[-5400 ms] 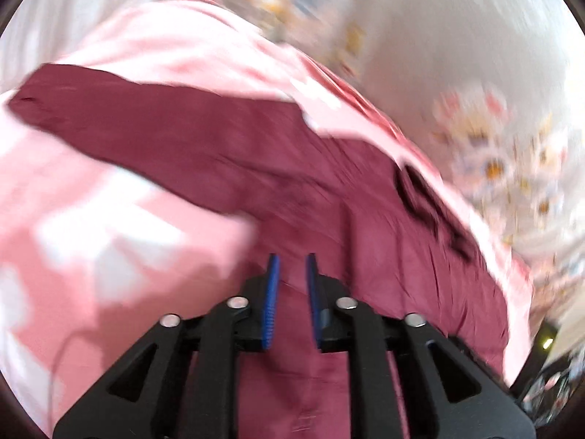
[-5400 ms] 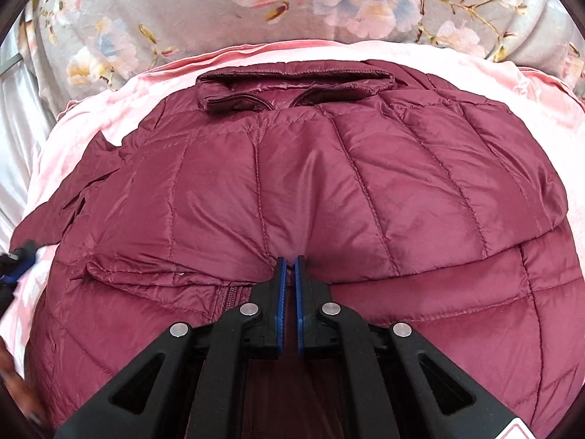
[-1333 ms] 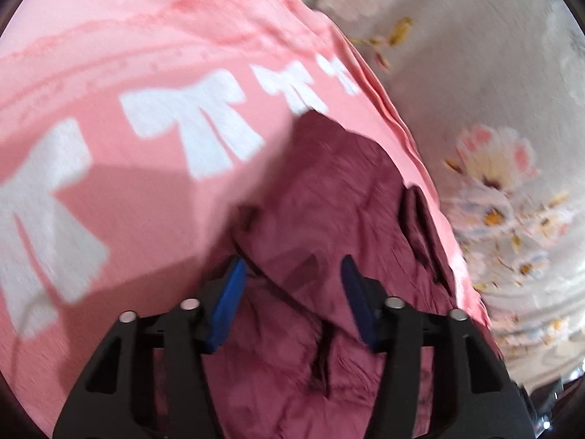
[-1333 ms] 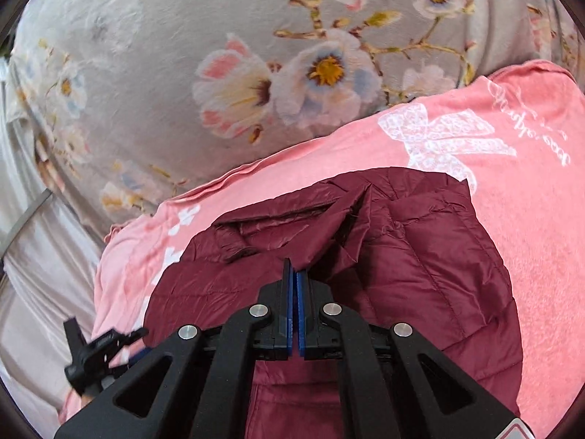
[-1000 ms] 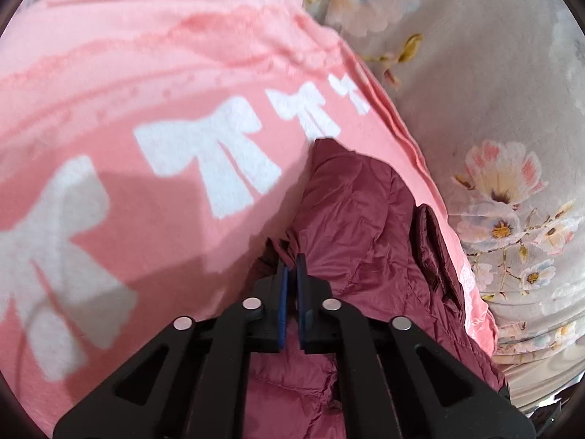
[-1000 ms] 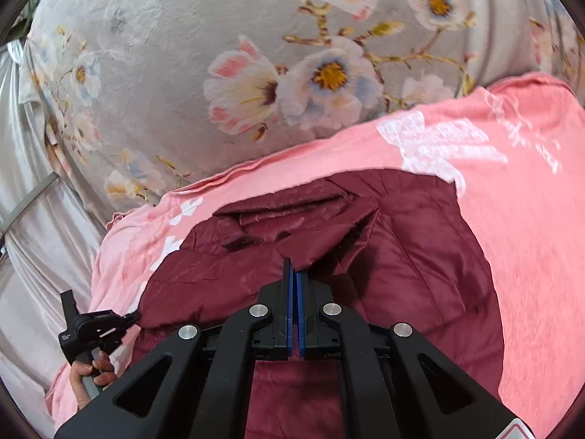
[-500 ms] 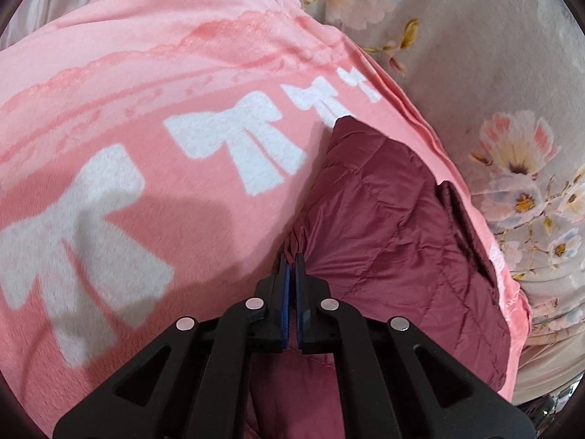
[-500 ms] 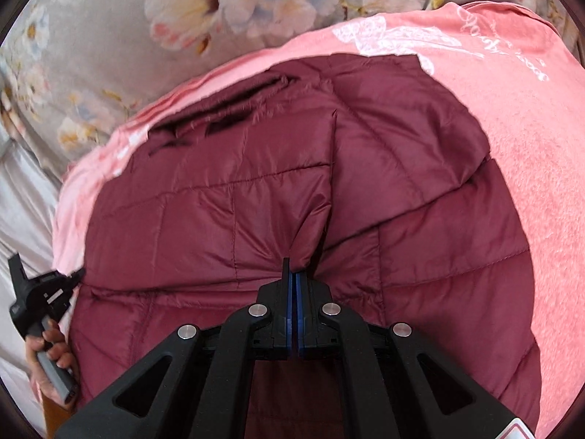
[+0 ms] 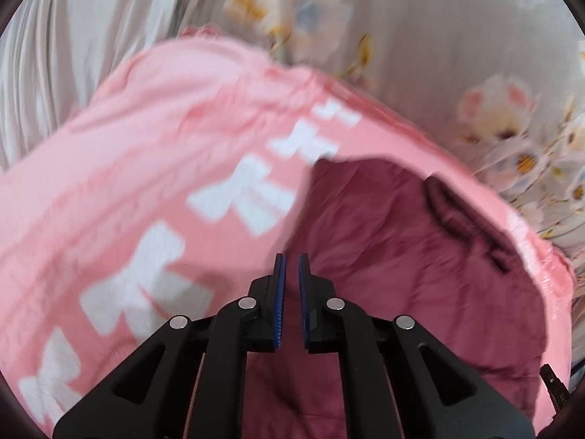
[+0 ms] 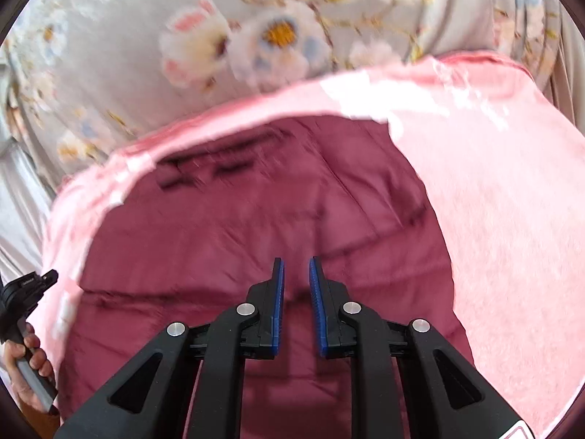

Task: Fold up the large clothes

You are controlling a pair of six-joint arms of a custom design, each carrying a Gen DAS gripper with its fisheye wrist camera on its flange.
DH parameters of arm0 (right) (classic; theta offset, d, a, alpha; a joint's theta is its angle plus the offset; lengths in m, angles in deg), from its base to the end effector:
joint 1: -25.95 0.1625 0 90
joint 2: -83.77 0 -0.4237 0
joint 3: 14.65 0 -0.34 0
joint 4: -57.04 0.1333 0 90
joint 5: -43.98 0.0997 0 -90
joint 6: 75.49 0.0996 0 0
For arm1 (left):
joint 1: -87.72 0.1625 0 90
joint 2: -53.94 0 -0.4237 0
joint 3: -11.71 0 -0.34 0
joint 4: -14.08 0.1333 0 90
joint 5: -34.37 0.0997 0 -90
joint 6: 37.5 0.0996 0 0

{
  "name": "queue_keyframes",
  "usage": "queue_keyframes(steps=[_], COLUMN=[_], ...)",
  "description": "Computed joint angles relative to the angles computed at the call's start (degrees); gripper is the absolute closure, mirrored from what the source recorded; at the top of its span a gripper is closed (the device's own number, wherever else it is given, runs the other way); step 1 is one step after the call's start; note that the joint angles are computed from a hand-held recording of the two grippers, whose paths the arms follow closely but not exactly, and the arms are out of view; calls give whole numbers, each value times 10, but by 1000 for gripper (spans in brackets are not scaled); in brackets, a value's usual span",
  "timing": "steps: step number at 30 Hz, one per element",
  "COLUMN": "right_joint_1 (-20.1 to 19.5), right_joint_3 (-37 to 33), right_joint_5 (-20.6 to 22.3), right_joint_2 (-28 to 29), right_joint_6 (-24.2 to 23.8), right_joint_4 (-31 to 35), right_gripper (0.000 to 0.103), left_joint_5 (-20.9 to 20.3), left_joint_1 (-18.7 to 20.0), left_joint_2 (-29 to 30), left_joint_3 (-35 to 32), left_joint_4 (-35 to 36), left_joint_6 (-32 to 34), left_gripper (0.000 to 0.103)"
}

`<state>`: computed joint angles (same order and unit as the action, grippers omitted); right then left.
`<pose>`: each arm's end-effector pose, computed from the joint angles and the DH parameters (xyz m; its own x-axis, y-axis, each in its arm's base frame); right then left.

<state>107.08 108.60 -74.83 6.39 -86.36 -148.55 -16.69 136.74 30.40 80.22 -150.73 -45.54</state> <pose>0.0156 -0.4536 0.3952 -0.7918 0.5067 0.3409 -0.0976 0.4460 -0.8897 -0.3466 -0.6977 0.0738 -0.8641 0.1797 -0.4702 0.4524 0.6867 -0.5689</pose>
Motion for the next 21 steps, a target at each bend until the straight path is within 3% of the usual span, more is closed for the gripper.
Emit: queue_keyframes(steps=[5, 11, 21], right_joint_1=[32, 19, -6], right_joint_3=[-71, -112, -103], right_joint_5=[-3, -1, 11], right_joint_2=[46, 93, 103], right_joint_6=[-27, -17, 1], right_joint_4=[31, 83, 102], right_gripper=[89, 92, 98], left_joint_5=[-32, -93, -80], left_joint_1=[-23, -11, -3], left_joint_2=[48, 123, 138], left_joint_3=[-98, -214, -182], left_joint_4=[41, 180, 168], left_joint_6=[22, -1, 24], left_gripper=[97, 97, 97])
